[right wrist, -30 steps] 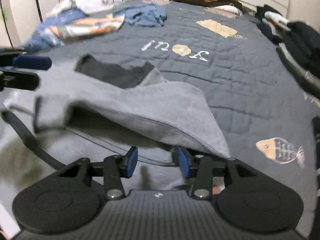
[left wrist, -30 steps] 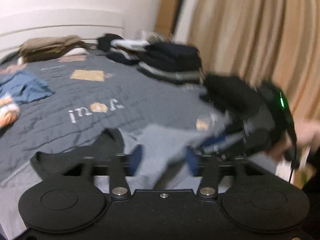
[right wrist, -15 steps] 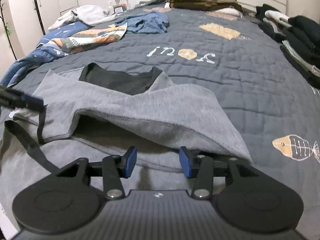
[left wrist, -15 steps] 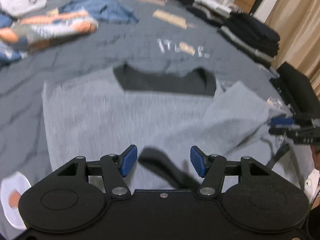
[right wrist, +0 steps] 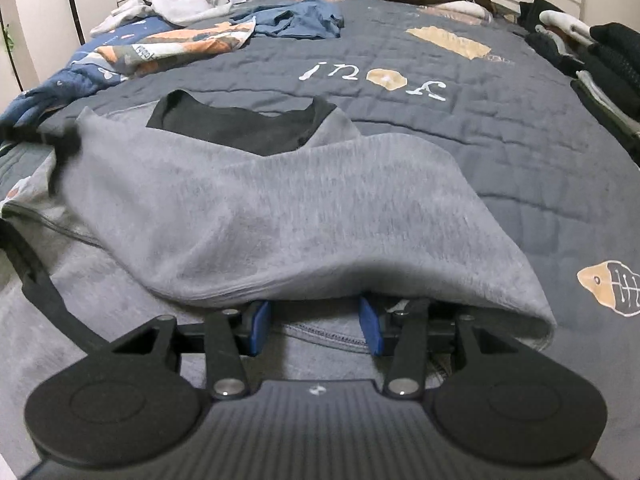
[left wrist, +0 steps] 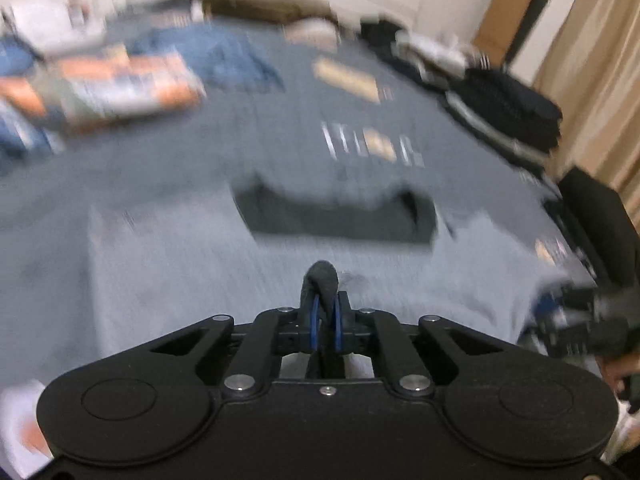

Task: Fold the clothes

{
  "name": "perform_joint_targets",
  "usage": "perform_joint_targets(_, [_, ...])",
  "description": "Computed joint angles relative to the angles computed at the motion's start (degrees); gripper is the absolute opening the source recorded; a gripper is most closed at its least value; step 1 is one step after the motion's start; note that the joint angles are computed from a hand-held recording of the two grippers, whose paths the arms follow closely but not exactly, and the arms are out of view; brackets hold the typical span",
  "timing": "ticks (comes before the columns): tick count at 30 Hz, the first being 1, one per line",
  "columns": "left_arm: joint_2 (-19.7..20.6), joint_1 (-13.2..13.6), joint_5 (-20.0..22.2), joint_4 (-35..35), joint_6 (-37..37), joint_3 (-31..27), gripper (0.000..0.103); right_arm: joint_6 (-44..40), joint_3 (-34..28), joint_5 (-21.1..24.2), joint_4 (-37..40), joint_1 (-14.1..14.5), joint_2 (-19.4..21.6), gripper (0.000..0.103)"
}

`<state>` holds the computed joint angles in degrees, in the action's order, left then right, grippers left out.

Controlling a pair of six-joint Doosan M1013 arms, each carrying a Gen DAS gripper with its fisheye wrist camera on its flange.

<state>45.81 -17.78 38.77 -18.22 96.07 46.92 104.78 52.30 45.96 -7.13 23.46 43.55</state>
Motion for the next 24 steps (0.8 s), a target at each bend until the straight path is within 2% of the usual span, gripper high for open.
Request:
perform_joint_targets(2, [-0.94,-0.33,-4.38,9.48,-7.05,0.84,0.008,0.09,0.05,0.12,0.38,-0.06,0.0,0.046])
perform_joint_targets(4, [0.0,-0.05,-0.69,14.01,-11.78,-1.77,0.008,-0.21,0.03,0.42,0.76,-0.08,0.01,0.046])
perform_joint_targets(5, [1.01,0.38,3.43,12.48,-11.0,-4.02,0.011,-0.55,-0.02,0.65,0.91,-0.06,0.02,0.047])
perform_joint_targets(7, [3.29,0.8,12.38,11.59,-9.86,-8.66,0.024,-1.57,-0.07,1.26,1.39,-0.07,-0.02,0.048])
perform_joint_targets(8, [3.63,0.57,13.82,13.86,-10.93,-9.24,0.034,-2.2,-0.05,1.6,1.73,-0.11,-0.07,0.049])
perform_joint_targets(10, [3.9,0.53,15.11,15.46,-12.56,-9.72,0.044,-3.13,-0.15,2.41,2.67,-0.28,-0.16,0.049])
perform_joint_targets(12, [3.84,0.83,14.91,13.58,-12.65,-9.67,0.054,-3.55,-0.68,3.77,3.27,-0.38,-0.14,0.049])
perform_joint_targets(14, [3.97,0.98,14.9,11.94,-11.71,-9.85,0.061,-4.56,-1.2,5.33,4.64,-0.55,-0.32,0.049])
perform_joint_targets(16, [4.23,1.06,15.38,10.38,-10.61,-10.13,0.061,-6.1,-1.49,6.62,6.84,-0.86,-0.75,0.049])
perform_joint_targets(18, [4.68,1.15,17.37,8.22,-9.32,-10.48,0.061,-8.82,-0.05,5.18,11.41,-1.64,-2.37,0.049])
perform_joint_targets(21, [5.48,0.82,19.84,9.61,-9.34,-11.11,0.061,-9.59,4.03,-1.76,16.32,-2.83,-5.54,0.049])
perform_joint_targets(24, [5.54,0.48,19.47,10.64,-9.88,-10.57,0.061,-2.6,7.02,-8.02,13.64,-3.28,-6.85,0.049])
